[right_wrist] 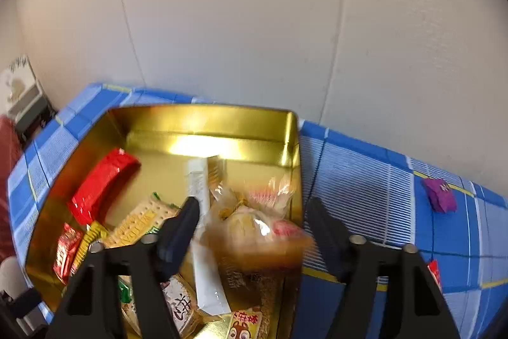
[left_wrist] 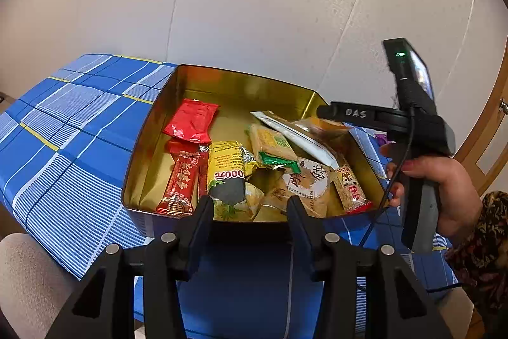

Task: Organize snacks
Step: 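Carry the clear cracker bag into the tin and open the right gripper, then grasp the white-and-red Rosekiss bar on the table with the right gripper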

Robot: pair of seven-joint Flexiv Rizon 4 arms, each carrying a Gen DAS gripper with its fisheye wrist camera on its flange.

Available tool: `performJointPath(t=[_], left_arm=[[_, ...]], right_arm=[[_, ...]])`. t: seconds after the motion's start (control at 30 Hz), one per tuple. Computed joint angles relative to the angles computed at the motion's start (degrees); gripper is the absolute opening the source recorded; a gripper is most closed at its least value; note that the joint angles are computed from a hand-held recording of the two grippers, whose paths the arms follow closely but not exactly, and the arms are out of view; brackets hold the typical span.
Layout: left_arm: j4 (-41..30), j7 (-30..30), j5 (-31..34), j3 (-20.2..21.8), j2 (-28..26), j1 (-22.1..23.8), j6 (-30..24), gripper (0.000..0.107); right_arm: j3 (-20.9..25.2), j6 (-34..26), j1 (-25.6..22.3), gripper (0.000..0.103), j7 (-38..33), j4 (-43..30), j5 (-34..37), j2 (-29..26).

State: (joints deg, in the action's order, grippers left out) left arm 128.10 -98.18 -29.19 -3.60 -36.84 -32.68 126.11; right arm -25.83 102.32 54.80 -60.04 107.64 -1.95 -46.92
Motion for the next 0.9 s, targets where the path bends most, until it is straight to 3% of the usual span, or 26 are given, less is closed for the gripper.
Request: performJointPath(t=[0.1, 0.2, 0.3, 0.57, 0.7, 0.9], left_arm=[[0.01, 0.21, -0.37, 0.15, 0.2, -0.53, 0.06, 0.048], [-0.07, 0.58, -0.49, 0.16, 0.31, -0.92, 0.4, 0.048], [-0.31, 1.07, -0.38, -0.11, 0.39, -1.23, 0.12, 0.048], [-1.27, 0.68, 5.39, -2.59, 0.49, 0.66, -1.23, 0.049], [-2.23, 1.99, 6.78, -2.26, 0.12, -0.76, -2.12, 0.049], [-3.3, 3.9, 5.9, -1.34, -0.37, -3.36, -4.46, 0.049]], right_arm=[[2.38, 3.16, -1.71, 0.073, -0.59, 1.79, 1.2, 1.53], [-0.1, 5.09, 0.99, 0.073, -1.85, 4.43, 4.24, 2.34], [0.85, 7.57, 1.12, 0.073, -3.85, 7.62, 6.97, 4.12], [9.28, 15.86, -4.79, 0.074, -8.9, 17.09, 15.19, 8.94], [14.34, 19.25, -9.67, 0.075, -10.68, 21.71, 18.31, 9.9], [16.33, 19.96, -13.55, 0.075, -12.46, 25.95, 22.04, 9.34]])
